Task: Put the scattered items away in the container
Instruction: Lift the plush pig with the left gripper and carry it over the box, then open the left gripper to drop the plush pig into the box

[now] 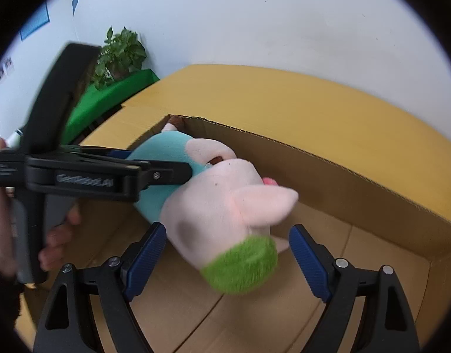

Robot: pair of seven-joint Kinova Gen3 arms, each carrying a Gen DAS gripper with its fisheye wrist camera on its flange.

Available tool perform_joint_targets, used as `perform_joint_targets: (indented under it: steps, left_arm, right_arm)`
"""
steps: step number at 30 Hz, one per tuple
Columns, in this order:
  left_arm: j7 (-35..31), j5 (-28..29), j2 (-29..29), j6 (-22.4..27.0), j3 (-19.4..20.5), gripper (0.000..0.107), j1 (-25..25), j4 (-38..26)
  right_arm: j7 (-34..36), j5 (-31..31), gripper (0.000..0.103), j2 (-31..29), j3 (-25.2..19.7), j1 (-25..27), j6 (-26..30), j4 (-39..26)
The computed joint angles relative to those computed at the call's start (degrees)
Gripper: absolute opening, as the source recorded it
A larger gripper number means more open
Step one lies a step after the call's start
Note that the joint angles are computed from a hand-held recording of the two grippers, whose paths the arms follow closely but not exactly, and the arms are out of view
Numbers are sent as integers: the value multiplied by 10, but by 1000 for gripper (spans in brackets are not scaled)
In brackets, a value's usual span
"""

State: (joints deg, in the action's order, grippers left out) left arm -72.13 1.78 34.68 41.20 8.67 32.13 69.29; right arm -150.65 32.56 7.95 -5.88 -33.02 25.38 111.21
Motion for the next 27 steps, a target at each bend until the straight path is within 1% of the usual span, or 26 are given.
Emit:
perform_joint_targets:
  steps: [2,3,5,6,8,10,12,14,15,16,17,19,21,22,23,25,27]
  left_arm:
    - [8,-2,2,4,-3,92,6,-7]
    - [15,-3,6,6,-5,93,11,-14]
    - [22,-9,-2,2,4,94,6,-5]
    - [35,-26,-10,-3,22,94,-5,7]
    - [64,-73,-28,-15,67,94,-29,33]
    - [92,-119,-49,-27,108,94,-52,61]
    - [121,-163,-72,-42,161,94,-87,93]
    - [150,-199,-103,-58,214,94,-123,131]
    - [172,-223,-117,-63,237,94,-135,145]
    - [194,-246,-131,-68,258,95,-147,158]
    - [217,-269,-150,-74,271,96,-152,174]
    - [263,-313,-193,-86,273,98,-140,201]
    - [310,-358,-245,-90,256,103,-104,226]
    - [333,-381,-266,-90,251,103,-88,236]
    - [357,-404,-283,-87,236,103,-61,242]
    - [400,-451,-322,-64,216,103,-8,253]
    - [443,-497,-348,-23,211,103,45,260]
  right_arm:
    - [20,-20,86,4,-35,33,-1,4]
    - [19,-16,85,16,-48,38,12,-1]
    - [-11,16,82,49,-98,66,54,-27]
    - [-34,36,77,59,-125,84,64,-34]
    - [-81,75,76,68,-158,107,66,-36]
    - [-124,115,76,74,-211,147,72,-37]
    - [-137,122,76,73,-264,191,82,-37]
    - [-161,126,76,61,-317,230,104,-40]
    - [-174,130,76,45,-343,247,117,-35]
    - [-197,133,76,19,-370,259,140,-26]
    - [-213,135,76,-8,-397,270,163,-17]
    - [-228,133,79,-61,-450,287,210,-15]
    - [-235,126,81,-114,-503,300,256,-21]
    - [-224,112,81,-140,-529,313,279,-29]
    - [-219,103,82,-167,-556,325,303,-39]
    - [-220,89,84,-220,-609,352,349,-52]
    - [-192,46,87,-268,-662,403,390,-89]
